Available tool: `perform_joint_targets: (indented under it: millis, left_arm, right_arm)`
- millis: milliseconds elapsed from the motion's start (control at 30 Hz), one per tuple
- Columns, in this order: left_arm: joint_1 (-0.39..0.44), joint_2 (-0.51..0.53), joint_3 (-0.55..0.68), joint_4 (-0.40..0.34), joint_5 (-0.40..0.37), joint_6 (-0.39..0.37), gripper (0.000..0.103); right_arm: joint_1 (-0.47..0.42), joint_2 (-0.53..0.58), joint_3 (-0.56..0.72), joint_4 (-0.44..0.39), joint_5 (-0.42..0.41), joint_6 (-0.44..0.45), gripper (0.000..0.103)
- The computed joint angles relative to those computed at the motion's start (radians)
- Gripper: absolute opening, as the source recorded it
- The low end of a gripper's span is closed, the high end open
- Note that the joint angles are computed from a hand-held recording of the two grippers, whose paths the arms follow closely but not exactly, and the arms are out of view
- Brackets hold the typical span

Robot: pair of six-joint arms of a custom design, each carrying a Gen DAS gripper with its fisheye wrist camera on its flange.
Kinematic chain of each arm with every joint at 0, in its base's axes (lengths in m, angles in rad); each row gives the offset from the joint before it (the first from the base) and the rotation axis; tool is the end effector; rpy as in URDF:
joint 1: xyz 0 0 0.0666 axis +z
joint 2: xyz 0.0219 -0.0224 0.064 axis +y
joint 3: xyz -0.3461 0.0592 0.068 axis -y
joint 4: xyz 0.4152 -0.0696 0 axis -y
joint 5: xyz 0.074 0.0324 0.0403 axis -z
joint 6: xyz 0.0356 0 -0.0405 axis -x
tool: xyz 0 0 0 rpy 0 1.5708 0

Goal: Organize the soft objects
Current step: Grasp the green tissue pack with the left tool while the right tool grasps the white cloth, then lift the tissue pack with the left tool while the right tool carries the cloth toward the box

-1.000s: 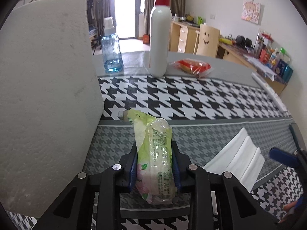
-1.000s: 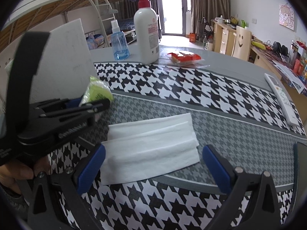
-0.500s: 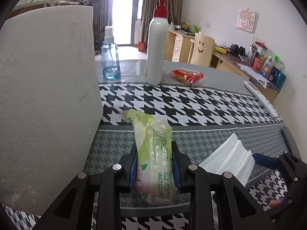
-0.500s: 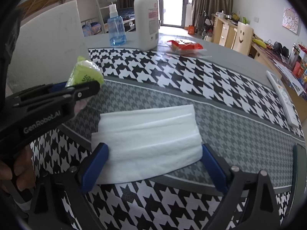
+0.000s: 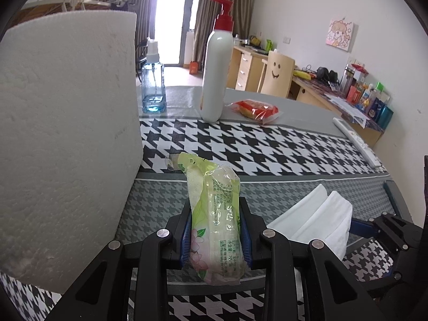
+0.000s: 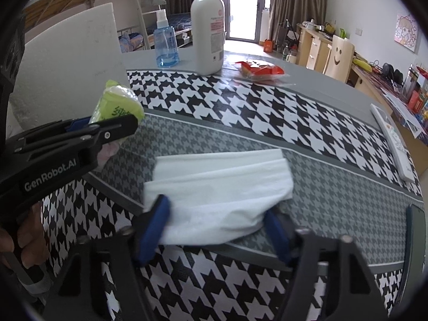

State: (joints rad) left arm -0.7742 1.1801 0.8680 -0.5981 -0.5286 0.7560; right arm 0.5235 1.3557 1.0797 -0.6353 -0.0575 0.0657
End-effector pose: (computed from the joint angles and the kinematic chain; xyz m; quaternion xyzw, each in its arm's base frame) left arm 0.3070 -0.2757 0.2662 -0.0764 0.9138 -0.0386 0.3970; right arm 0.4157 0.2418 0.2834 -0.2835 0.9023 0.0999 0.3091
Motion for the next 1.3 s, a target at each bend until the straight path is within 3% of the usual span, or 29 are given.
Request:
perform_joint_targets:
  millis: [400,833,1300]
  left_arm:
    - [-0.017,-0.019,-0.014,0.032,-0.02,-0.017,0.032]
    - [-0.038,-0.032,-0.012,0.059,-0.032,-0.047,0.032]
    - [-0.105,-0.109,-0.022,0.043,-0.117,-0.093,0.032]
  right_arm:
    - [-0.004,-0.014,-0.017,0.023,-0.036,-0.003,0.013]
    - [-0.016,-0.095,-0.061,0.089,-0.049,-0.055,0.01]
    - [-0.009,-0.216,-0.119,0.14,-0.037,-0.087,0.011]
